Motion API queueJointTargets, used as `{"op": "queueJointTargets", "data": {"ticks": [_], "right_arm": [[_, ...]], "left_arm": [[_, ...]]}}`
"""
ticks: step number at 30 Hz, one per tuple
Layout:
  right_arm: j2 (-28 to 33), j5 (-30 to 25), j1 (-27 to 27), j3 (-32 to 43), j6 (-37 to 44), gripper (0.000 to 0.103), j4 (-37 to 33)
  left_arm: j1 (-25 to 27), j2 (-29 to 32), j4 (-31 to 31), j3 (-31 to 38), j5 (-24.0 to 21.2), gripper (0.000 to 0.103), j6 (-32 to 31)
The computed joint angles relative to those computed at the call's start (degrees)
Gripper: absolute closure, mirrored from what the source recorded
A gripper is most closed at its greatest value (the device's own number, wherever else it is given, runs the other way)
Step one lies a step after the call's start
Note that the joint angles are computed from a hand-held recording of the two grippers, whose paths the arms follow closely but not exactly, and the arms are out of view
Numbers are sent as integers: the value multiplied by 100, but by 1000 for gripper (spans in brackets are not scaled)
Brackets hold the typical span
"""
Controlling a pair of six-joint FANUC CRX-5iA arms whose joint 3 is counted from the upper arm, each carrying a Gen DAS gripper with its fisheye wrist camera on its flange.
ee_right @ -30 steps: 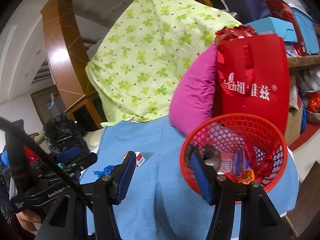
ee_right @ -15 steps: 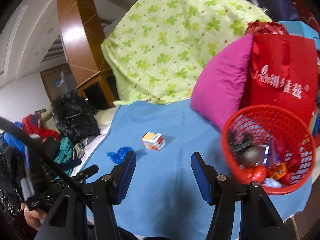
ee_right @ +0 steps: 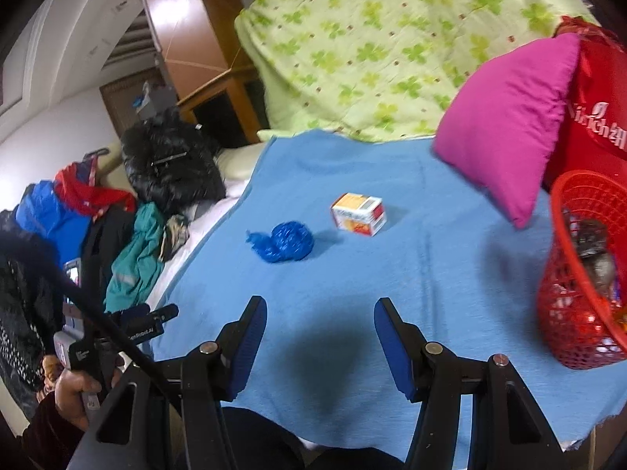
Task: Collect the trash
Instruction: 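Move both tools back toward the blue bag and orange-white box, then grasp the blue plastic bag with the left tool while the right tool grasps the orange-white box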
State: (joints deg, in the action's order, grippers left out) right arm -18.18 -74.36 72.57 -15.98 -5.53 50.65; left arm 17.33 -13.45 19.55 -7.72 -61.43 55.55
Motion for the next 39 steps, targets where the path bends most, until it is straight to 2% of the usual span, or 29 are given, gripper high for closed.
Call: {"op": "queueJointTargets", "data": {"ticks": [14,24,32,35,39], "right_arm": [[325,968,-990,151,739,41,-800],[818,1831,-2307,512,1839,41,-1397],[1509,2316,-3342,1199,3193,41,-2055],[1744,2545,-3638,1456,3737,34,-2358],[2104,2693,-3993,1918,4715,32,-2919]], "left_arm": [[-153,446,-267,178,42,36,128],[-527,978,-427,737,267,36,313],[-892,1611,124,1372,257,36,-18],[-1005,1998,736,1606,87,36,-532],[-1153,2457,1311,1899,-221,36,-1147]]}}
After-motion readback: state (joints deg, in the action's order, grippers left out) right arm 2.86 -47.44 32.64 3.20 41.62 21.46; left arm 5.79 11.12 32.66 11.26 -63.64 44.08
